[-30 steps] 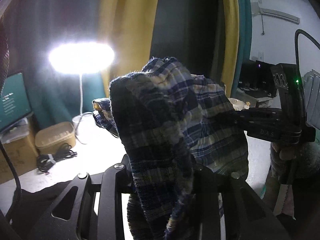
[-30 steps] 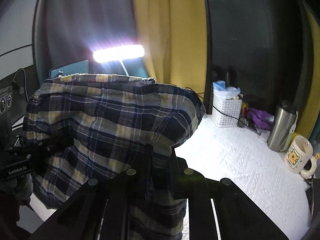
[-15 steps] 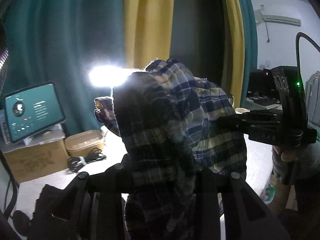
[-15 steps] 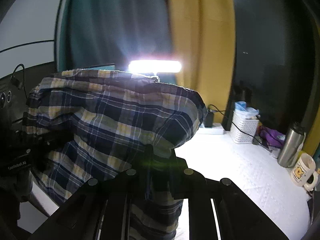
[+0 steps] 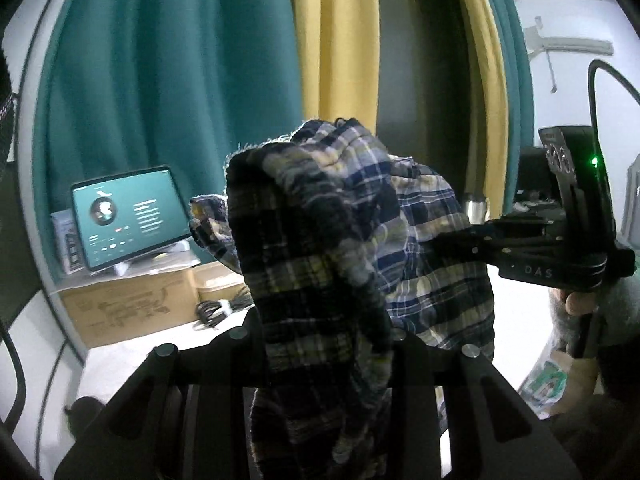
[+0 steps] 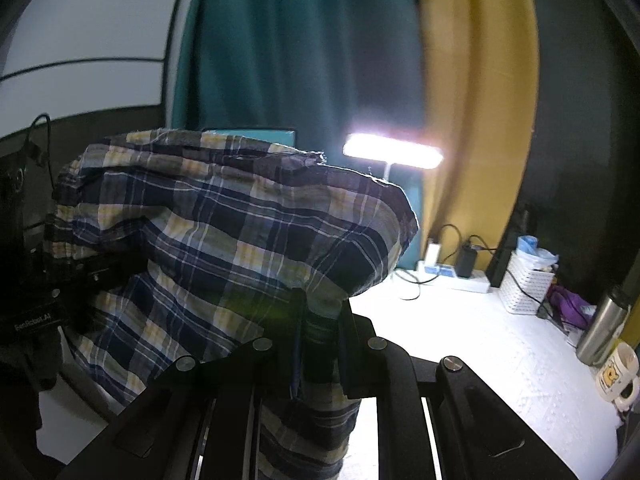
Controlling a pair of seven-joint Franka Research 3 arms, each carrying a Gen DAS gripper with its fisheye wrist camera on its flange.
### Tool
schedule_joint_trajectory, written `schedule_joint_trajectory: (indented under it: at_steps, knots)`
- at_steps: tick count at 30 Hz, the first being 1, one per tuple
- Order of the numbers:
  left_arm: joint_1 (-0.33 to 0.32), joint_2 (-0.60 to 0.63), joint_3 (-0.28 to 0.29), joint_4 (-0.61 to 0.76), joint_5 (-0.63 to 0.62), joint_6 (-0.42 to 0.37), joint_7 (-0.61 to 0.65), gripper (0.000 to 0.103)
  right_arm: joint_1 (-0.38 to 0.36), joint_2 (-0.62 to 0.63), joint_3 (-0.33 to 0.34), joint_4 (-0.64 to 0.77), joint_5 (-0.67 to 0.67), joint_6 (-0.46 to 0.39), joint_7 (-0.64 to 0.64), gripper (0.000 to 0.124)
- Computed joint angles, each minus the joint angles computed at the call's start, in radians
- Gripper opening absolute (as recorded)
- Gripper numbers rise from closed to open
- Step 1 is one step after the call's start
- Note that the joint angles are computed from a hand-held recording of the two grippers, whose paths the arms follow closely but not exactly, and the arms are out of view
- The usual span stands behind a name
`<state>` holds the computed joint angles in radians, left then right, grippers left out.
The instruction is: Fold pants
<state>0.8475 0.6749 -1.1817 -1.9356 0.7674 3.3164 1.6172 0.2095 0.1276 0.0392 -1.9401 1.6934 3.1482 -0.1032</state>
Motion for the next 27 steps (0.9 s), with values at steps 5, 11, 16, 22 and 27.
schedule_joint_trajectory:
  at_steps: [5, 11, 16, 22, 27]
  knots:
    - [0.018, -0.036, 0.017, -0.021, -0.006, -0.007, -0.027, 0.029, -0.002, 0.035, 0.019, 0.003, -0.138, -0.007, 0.135, 0.014]
    - [-0.012, -0.035, 0.054, -0.014, -0.074, -0.061, 0.005, 0.029, -0.028, 0.096, 0.051, 0.013, -0.321, -0.018, 0.329, 0.014]
    - [-0.081, -0.008, 0.101, 0.043, -0.143, -0.140, 0.067, 0.029, -0.057, 0.175, 0.065, 0.050, -0.463, -0.048, 0.489, 0.014]
    - [-0.203, 0.031, 0.187, 0.149, -0.221, -0.246, 0.134, 0.029, -0.096, 0.284, 0.064, 0.129, -0.613, -0.106, 0.659, 0.014]
    - [-0.320, 0.070, 0.273, 0.268, -0.285, -0.352, 0.173, 0.029, -0.125, 0.366, 0.068, 0.199, -0.727, -0.151, 0.785, 0.014]
